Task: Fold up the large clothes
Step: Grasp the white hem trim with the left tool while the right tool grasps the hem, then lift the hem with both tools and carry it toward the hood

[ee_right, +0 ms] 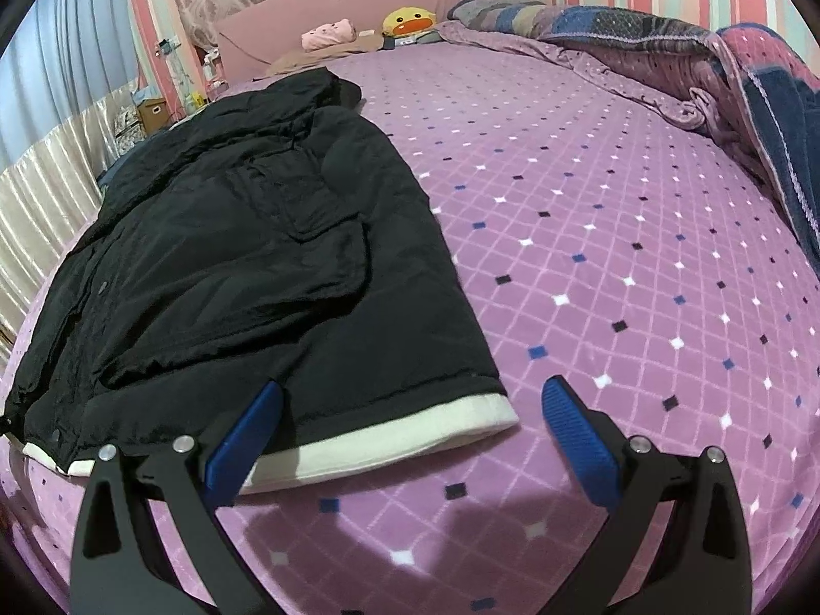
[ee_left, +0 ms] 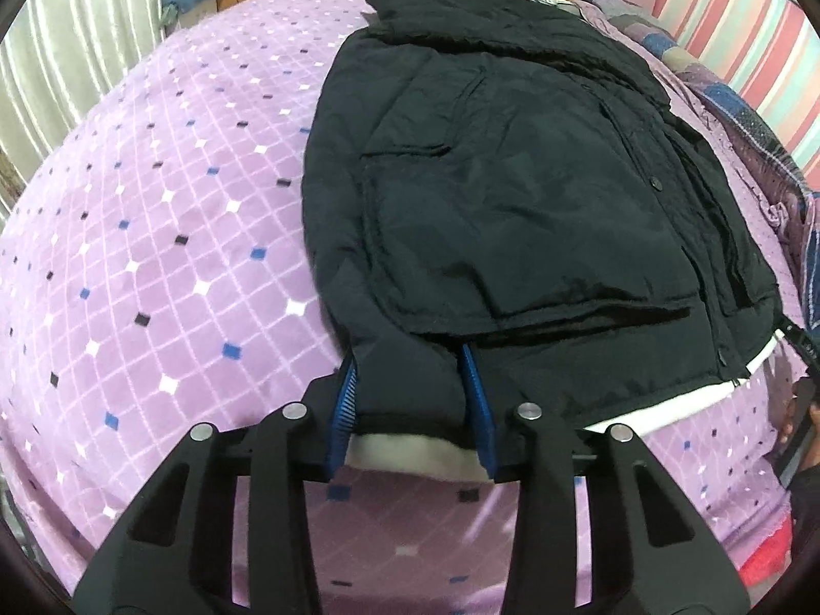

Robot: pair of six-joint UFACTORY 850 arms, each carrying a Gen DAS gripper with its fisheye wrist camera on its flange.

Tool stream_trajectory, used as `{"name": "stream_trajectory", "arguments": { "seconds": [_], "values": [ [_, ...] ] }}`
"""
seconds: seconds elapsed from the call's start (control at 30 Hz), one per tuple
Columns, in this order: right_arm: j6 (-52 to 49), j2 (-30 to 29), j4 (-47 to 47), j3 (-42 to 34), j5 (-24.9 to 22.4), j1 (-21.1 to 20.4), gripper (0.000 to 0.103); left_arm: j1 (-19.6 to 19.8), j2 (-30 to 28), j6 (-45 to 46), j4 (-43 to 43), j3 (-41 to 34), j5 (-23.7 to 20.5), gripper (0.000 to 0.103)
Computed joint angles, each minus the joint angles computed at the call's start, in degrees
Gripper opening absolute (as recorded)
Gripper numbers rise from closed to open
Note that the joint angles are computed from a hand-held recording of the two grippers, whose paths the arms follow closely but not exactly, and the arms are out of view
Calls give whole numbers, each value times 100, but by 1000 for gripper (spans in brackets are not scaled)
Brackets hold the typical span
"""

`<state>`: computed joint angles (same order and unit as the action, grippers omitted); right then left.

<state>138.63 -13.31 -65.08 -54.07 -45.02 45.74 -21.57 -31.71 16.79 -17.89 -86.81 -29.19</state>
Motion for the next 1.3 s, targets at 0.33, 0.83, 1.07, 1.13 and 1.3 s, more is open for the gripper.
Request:
{"name": "stream_trajectory", "arguments": {
  "seconds": [0.33,0.83,1.07,1.13,1.3],
  "values": [
    [22,57,-13,51,121,-36,101,129,46,815,-668,58,-332,33],
    [-825,288,169,260,738,-305,100,-46,109,529,-130,134,8,23],
    [-543,314,-347,374,1498,-501,78,-31,80,552,-115,115,-1,24],
    [-486,339,-454,434,1769,-593,74,-34,69,542,-121,101,-8,23],
    [-105,418,-934,492,2118,-631,33,-90,119,381,43,168,92,22]
  ]
}}
